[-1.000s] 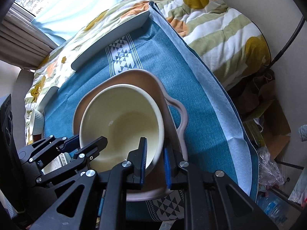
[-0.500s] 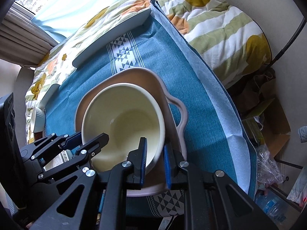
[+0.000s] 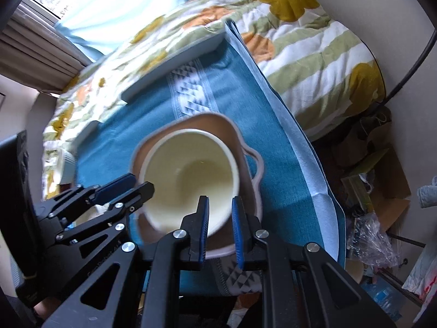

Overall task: Organize plates and bowls
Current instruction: 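Lift the cream bowl and lower it into the pink bowl, open gripper, then reach the left gripper to the small white bowl rim and close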

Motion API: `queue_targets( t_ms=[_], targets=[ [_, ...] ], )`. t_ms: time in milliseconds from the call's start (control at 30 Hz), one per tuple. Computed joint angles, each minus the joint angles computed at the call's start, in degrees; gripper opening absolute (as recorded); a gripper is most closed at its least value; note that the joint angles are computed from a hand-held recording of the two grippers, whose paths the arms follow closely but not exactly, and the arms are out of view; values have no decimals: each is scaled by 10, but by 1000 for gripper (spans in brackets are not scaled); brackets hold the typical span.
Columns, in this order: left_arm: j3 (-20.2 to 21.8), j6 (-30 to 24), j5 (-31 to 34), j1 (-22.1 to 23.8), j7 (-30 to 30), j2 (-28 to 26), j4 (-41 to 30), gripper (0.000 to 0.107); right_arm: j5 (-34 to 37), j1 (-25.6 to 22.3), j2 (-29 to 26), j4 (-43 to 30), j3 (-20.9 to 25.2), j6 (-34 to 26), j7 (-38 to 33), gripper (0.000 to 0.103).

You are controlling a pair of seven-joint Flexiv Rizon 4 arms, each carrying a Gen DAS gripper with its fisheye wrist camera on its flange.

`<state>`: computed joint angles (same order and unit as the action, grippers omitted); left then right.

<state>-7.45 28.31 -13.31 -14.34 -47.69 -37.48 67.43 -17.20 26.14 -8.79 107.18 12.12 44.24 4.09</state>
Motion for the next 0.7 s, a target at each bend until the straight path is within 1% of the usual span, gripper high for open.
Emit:
queue_targets(
  t_ms=[133,167,200,233,267,300,333,367,400,433,467,500,533,567,700],
  targets=[
    [-9,30,-34,15,-3,34,26,25,-38,1,16,-6,-2,-2,-14,15],
    [-10,39,-44,19,-7,43,33,29,-47,0,19,-7,-3,-1,-17,15],
    [-11,46,-51,22,-11,51,39,42,-55,-1,22,-8,-3,5,-22,15],
    [-10,55,-60,25,-18,59,45,52,-56,-3,23,-10,-3,9,-28,15],
    [-10,71,-72,30,-26,69,56,75,-56,-4,24,-16,-2,12,-40,15],
    [-12,88,-85,36,-30,78,69,88,-56,-5,24,-20,-2,10,-48,15],
    [-13,108,-99,41,-35,88,83,90,-55,-5,22,-27,-2,8,-61,15],
    [-11,125,-108,45,-42,97,95,92,-57,-5,19,-34,-2,7,-75,18],
    [-6,131,-108,47,-55,103,99,93,-57,-4,15,-43,-2,4,-90,22],
    [0,134,-103,48,-70,107,100,93,-55,-4,11,-50,-2,2,-102,36],
    [7,141,-99,50,-84,113,105,93,-51,-4,3,-59,-3,7,-121,59],
    [13,151,-95,53,-98,122,114,93,-50,-4,-1,-64,-4,14,-135,72],
    [18,160,-91,56,-109,129,122,93,-47,-4,-11,-74,-4,22,-156,91],
    [26,170,-85,60,-126,137,131,93,-46,-2,-20,-82,-6,28,-172,94],
    [45,187,-69,81,-178,155,153,93,-17,2,-70,-140,-5,51,-268,94]
  ],
)
